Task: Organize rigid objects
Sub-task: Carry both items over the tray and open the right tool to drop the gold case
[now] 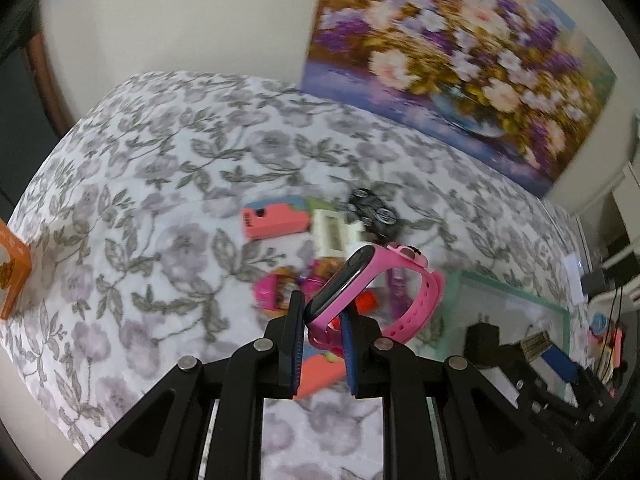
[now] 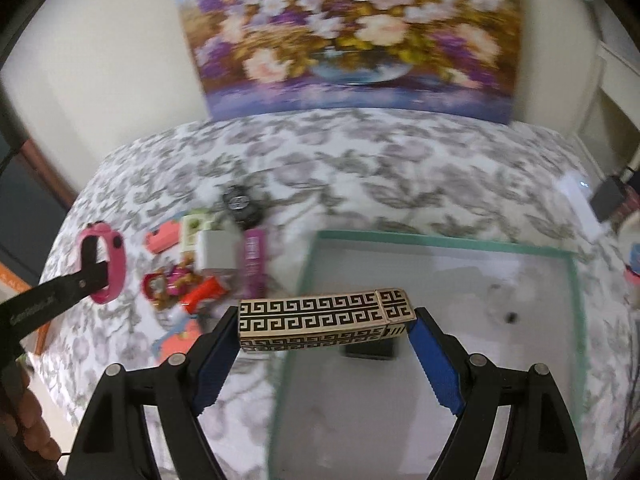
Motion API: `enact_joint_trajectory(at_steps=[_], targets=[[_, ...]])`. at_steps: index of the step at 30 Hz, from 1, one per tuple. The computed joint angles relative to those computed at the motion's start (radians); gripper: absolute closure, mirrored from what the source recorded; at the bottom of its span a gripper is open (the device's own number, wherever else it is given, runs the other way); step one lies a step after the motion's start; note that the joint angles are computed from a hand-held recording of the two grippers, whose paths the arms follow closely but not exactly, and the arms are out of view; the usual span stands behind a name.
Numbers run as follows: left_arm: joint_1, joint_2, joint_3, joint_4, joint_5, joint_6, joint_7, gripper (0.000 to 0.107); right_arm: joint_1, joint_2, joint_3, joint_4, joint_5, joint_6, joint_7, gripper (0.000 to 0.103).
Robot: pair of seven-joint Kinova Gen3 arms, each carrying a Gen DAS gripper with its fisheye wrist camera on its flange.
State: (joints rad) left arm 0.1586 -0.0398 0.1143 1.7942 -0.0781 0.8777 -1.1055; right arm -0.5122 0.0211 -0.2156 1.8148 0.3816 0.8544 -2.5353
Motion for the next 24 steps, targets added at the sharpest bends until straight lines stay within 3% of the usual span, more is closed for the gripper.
enact_joint_trajectory(at_steps=[10,24], targets=[[0.108,0.051,0.068,-0.050,0.010,0.014,-0.009,0.090,0.097,-0.081,0.025,0.077,-0.001,0.076,-0.032,0.018],[0.321,0.186,0.106,-0.126,-0.114,0.090,0.048,0.090,0.185,-0.088,0.044,0.117,-0.074,0.102,0.044,0.018]])
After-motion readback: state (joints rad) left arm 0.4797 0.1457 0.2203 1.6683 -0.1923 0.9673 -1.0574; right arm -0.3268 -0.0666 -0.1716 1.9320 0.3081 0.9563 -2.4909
